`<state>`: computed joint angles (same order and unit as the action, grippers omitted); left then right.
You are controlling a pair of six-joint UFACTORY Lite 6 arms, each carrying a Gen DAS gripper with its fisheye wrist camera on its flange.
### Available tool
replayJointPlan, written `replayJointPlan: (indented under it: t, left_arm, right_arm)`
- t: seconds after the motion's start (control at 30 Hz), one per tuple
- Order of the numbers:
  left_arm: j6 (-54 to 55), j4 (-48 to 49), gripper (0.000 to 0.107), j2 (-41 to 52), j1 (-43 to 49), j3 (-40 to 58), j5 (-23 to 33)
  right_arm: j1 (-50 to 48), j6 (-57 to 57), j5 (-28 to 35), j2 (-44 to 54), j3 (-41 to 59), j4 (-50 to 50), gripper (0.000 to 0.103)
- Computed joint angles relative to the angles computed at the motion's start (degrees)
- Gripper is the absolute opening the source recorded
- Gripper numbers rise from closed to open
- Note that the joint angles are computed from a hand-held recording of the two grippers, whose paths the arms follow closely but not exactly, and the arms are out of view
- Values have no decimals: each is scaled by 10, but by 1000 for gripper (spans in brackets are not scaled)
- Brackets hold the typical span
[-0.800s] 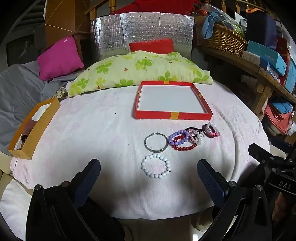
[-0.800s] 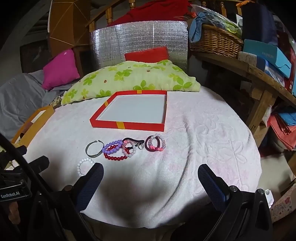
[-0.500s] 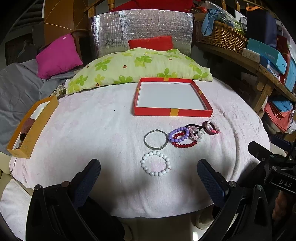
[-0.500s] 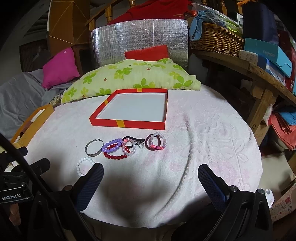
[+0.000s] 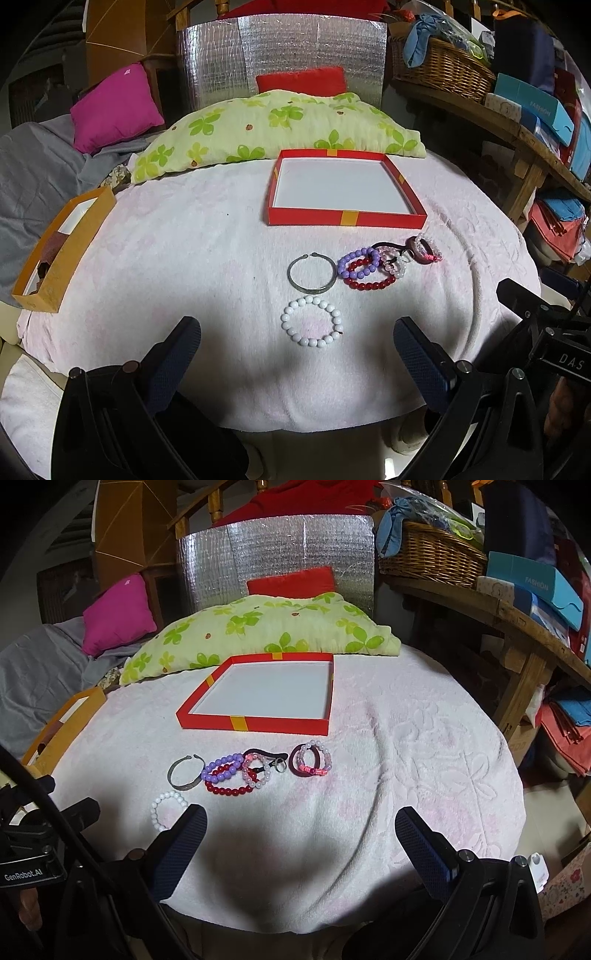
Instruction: Organize jewelry
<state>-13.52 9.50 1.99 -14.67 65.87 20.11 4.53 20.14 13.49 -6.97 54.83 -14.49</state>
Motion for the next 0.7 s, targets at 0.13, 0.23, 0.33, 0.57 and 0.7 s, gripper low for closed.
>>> replayJointPlan:
  t: [0.13, 0.23, 0.33, 0.57, 0.7]
  left_arm:
    - [1, -1, 103, 3, 2, -2, -1]
    - [12, -13, 103, 5, 6, -2, -1]
    - [9, -11, 103, 7, 5, 0, 1]
    - [9, -12, 103, 13, 6, -1, -1]
    - [16, -15, 103, 23, 10, 2, -4]
  right_arm:
    - [0, 4, -3, 4, -2, -4, 103]
    - [0, -10, 3, 8, 2, 14, 103]
    - [1, 9, -3, 8, -2, -5, 103]
    - [-3, -41, 9, 15, 6, 54, 103]
    - [-9, -92, 21, 26, 17, 112, 103]
